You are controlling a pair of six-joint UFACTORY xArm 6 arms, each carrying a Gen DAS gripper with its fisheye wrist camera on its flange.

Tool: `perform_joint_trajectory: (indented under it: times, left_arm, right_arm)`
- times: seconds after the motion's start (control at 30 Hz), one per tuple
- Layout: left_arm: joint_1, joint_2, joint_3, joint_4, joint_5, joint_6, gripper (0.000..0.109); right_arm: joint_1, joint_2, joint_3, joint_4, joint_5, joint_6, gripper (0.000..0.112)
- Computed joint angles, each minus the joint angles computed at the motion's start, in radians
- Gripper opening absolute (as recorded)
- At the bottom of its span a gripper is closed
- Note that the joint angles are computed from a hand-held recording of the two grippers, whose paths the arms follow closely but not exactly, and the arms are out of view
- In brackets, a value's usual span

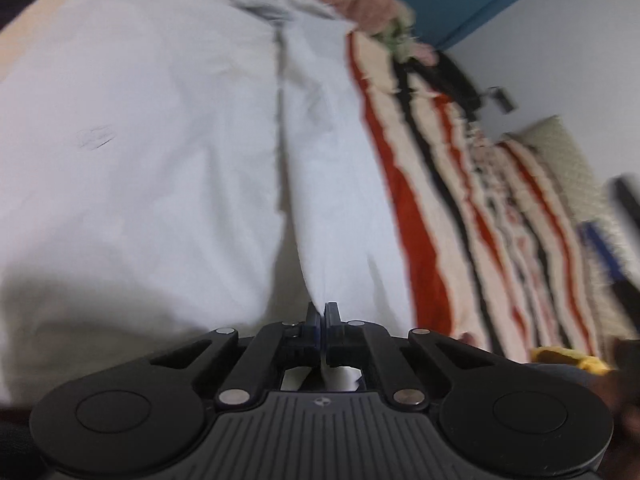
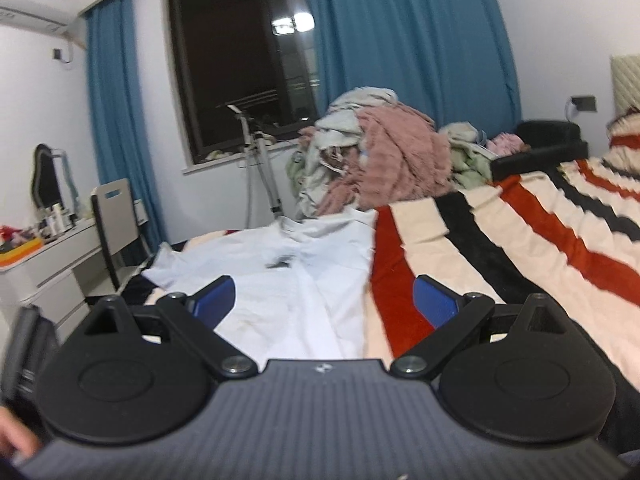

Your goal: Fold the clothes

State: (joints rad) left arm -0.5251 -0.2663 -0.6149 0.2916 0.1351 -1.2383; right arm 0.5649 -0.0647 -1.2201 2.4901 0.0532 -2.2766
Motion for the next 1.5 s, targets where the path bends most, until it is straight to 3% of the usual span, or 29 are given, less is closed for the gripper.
perform_joint_trajectory:
  times: [0.1,0.23,0.3,0.37,0.43,0.5,0.57,0.67,0.77,0.93,1.07,1.33,1.5]
  left_arm:
    - [-0.059,-0.025,-0.055,0.18,0.217,-0.153,0.001]
    - [-0.118,-0.049,-0.081,0.351,0.315,-0.3,0.006]
    - [-0.145,-0.051,-0.106,0.38,0.356,-0.326,0.017]
    - [-0.17,-0.044,-0.156,0.412,0.414,-0.323,0.043]
    - [-0.22,-0.075,-0.205,0.417,0.525,-0.308,0.059]
    - [-0.28,-0.074,-0.29,0.42,0.666,-0.307,0.068]
    - [-0.327,-0.06,-0.371,0.445,0.775,-0.306,0.088]
    - [-0.383,-0.022,-0.497,0.486,0.913,-0.279,0.094]
    - [-0.38,-0.041,-0.519,0.519,0.94,-0.286,0.097]
    - [-0.342,-0.013,-0.587,0.568,1.024,-0.259,0.097]
    - [-0.283,-0.018,-0.567,0.655,0.993,-0.244,0.101]
    - [-0.038,-0.026,-0.424,0.769,0.743,-0.26,0.1]
    - [0.096,-0.131,-0.265,0.853,0.566,-0.308,0.102]
  right_arm:
    - [0.041,-0.06,0.02,-0.037,-0.021,0.018,0.097]
    - [0.102,-0.116,0.037,-0.188,-0.099,0.192,0.097]
    - [0.121,-0.137,0.036,-0.172,-0.13,0.186,0.097]
    - [0.125,-0.164,0.035,-0.116,-0.143,0.134,0.097]
    - [0.142,-0.188,0.038,-0.161,-0.164,0.175,0.097]
    - [0.174,-0.209,0.052,-0.329,-0.192,0.352,0.097]
    - [0.203,-0.226,0.073,-0.521,-0.22,0.562,0.097]
    - [0.207,-0.241,0.103,-0.799,-0.223,0.876,0.097]
    - [0.174,-0.223,0.115,-1.11,-0.2,1.188,0.097]
    - [0.072,-0.141,0.091,-1.609,-0.086,1.675,0.097]
    - [0.032,-0.01,-0.047,-1.653,-0.013,1.687,0.097]
    - [0.034,0.333,-0.363,-1.787,0.092,1.662,0.096]
    - [0.067,0.723,-0.812,-2.121,0.232,1.938,0.096]
